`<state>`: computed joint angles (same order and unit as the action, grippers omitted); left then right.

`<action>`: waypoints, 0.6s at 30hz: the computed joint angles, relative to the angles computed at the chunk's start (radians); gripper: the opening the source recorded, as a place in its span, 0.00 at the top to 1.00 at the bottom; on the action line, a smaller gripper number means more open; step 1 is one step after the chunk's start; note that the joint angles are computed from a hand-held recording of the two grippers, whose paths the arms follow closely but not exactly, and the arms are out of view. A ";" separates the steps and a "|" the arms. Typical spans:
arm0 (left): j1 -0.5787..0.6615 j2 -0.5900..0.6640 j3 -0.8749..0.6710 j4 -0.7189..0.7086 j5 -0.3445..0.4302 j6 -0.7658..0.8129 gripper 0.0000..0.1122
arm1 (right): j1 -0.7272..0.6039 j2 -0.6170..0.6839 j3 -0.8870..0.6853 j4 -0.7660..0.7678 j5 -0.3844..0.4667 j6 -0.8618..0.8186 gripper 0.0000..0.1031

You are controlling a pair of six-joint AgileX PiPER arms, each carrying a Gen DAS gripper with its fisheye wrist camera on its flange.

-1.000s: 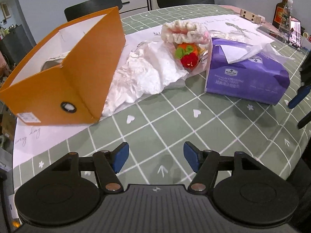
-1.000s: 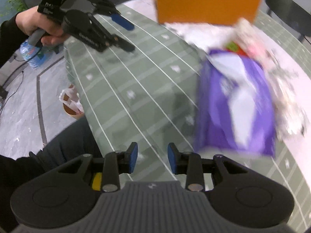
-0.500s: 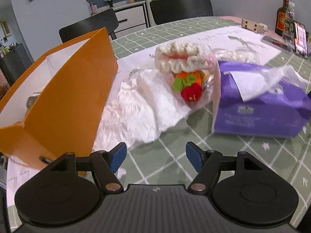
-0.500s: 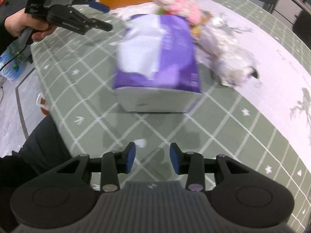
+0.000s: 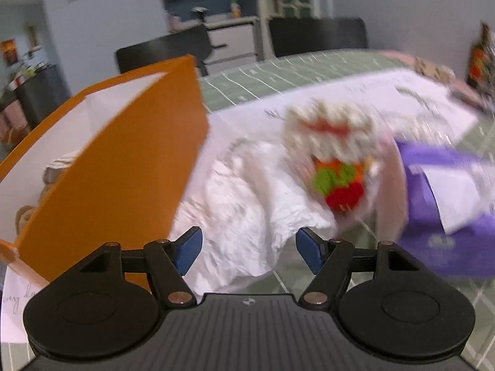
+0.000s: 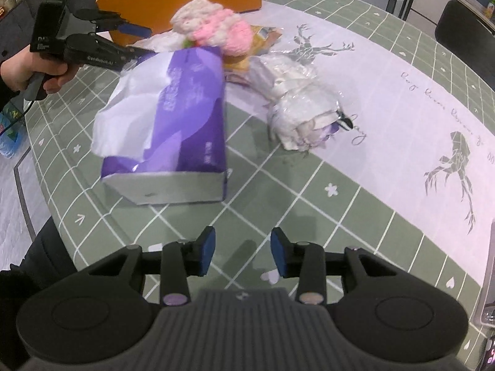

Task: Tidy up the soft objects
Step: 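Grasp the white tissue paper with the left gripper while the right gripper grasps the ribbon-tied clear bag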

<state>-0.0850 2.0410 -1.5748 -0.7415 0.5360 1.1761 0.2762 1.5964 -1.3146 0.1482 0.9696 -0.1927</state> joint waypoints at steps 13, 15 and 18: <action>-0.088 0.039 -0.034 0.282 -0.144 -0.307 0.44 | -0.013 0.139 -0.200 -0.034 -0.062 0.029 0.60; -0.094 0.051 -0.056 0.289 -0.130 -0.317 0.50 | -0.013 0.170 -0.240 -0.035 -0.075 0.037 0.52; -0.097 0.074 -0.105 0.325 -0.071 -0.352 0.78 | -0.005 0.223 -0.306 -0.053 -0.094 0.070 0.45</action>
<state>-0.1822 2.1152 -1.6793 -0.4170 0.4646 0.8240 0.2716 1.8195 -1.6208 0.0949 0.8758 -0.1230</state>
